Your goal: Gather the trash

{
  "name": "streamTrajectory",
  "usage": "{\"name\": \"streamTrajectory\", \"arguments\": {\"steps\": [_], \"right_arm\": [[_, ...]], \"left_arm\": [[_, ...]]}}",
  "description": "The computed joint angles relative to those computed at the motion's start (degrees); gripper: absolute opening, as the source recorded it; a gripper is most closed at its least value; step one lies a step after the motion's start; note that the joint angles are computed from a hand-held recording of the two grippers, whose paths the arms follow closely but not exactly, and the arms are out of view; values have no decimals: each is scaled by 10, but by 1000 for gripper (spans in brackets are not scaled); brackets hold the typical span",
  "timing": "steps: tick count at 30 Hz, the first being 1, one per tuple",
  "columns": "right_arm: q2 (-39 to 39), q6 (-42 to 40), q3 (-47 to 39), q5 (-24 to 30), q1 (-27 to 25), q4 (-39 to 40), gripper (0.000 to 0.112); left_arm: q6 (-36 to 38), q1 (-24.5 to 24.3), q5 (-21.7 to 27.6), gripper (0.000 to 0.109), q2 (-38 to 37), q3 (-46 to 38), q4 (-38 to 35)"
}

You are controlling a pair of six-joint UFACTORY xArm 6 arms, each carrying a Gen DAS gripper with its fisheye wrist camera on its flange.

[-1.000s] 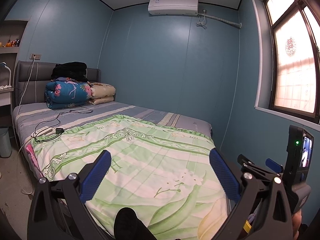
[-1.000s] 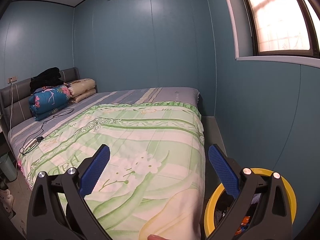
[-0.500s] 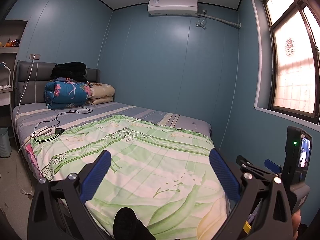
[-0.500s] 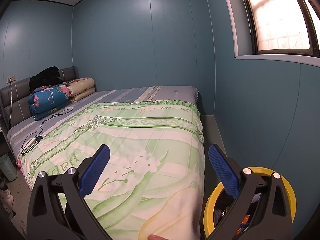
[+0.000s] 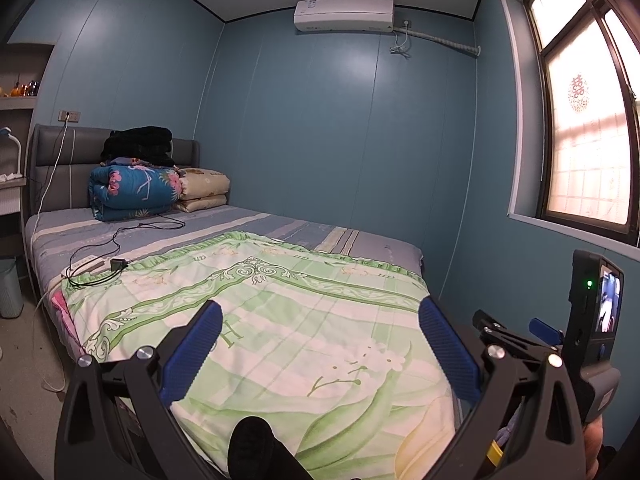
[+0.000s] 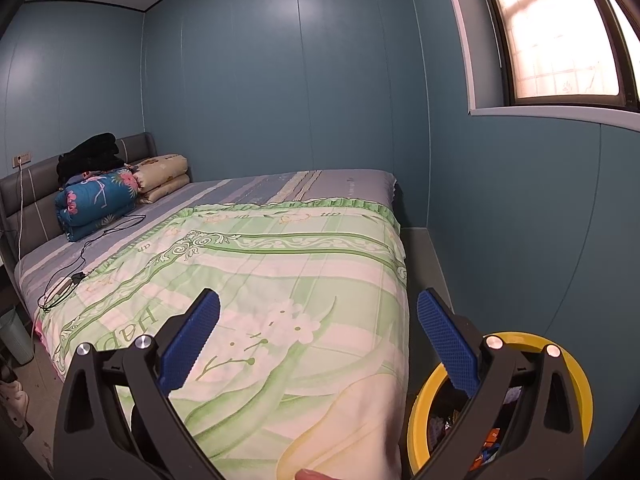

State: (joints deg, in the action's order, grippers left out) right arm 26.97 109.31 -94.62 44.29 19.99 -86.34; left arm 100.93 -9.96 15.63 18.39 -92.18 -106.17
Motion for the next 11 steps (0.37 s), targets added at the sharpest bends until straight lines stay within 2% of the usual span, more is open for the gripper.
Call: {"name": "streamTrajectory", "arguments": {"steps": [11], "right_arm": [[2, -3, -3, -1, -2, 5, 95]], "left_arm": [[-10, -2, 1, 95, -2, 3, 11]]}}
